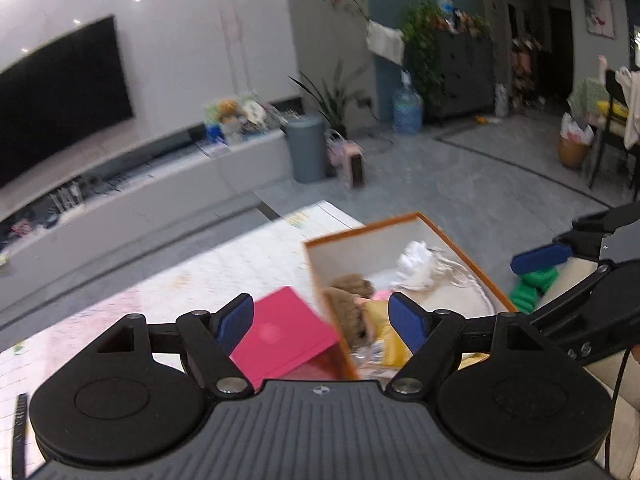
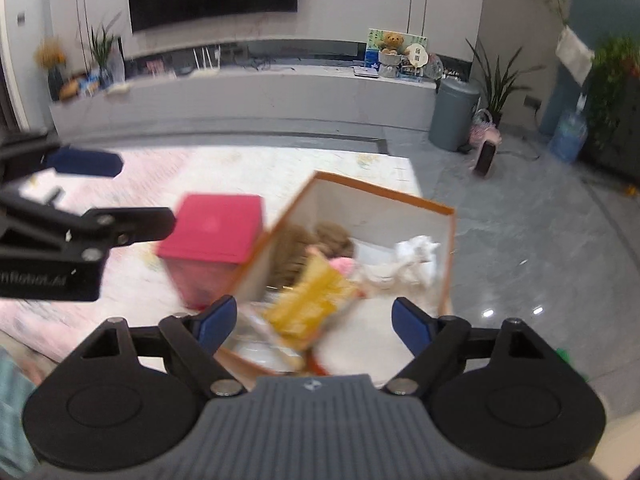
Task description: Organize soft objects
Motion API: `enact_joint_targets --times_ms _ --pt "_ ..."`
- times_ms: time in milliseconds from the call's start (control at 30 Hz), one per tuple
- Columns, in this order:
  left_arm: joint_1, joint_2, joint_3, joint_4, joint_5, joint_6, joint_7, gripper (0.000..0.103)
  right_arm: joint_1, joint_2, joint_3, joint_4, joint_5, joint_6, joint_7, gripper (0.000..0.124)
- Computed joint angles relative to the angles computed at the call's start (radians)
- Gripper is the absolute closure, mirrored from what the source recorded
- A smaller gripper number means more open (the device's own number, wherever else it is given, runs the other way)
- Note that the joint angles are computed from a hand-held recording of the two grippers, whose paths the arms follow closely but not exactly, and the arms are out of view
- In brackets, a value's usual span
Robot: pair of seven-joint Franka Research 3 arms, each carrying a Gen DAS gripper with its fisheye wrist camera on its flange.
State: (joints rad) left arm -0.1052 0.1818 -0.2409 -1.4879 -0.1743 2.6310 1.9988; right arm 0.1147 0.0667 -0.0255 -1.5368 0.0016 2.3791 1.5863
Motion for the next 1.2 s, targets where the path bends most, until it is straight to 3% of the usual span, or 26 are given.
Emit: enact_joint_targets --times_ms 200,400,633,767,867,1200 --pt "0.021 -0.163 0.036 -0.227 -0.05 0.153 0.039 0.01 0.039 -0.064 0.035 -0.06 0.009 0.031 0.058 0.039" --pt "0.005 -0.262 0.096 -0.378 -0.041 0.199 -0.092 0.01 0.068 -0.162 0.087 -0.232 -0.169 0.178 0.171 0.037" --pt "0.009 -0.326 0.12 -0.511 0.093 0.262 -0.314 0.007 0.047 -0.244 0.15 -0.391 -0.286 0.29 0.385 0.036" --pt "0.048 -0.363 0.108 -0.596 0.235 0.329 -0.466 0.007 0.005 -0.27 0.204 -0.453 -0.442 0.309 0.579 0.036" --pt "0.032 -0.381 0.134 -0.634 0.246 0.326 -0.504 0.007 -0.008 -0.28 0.223 -0.482 -0.517 0.3 0.682 0.036" --pt "0.021 -0.408 0.151 -0.72 0.298 0.316 -0.572 0.007 0.013 -0.266 0.22 -0.518 -0.614 0.279 0.812 0.036"
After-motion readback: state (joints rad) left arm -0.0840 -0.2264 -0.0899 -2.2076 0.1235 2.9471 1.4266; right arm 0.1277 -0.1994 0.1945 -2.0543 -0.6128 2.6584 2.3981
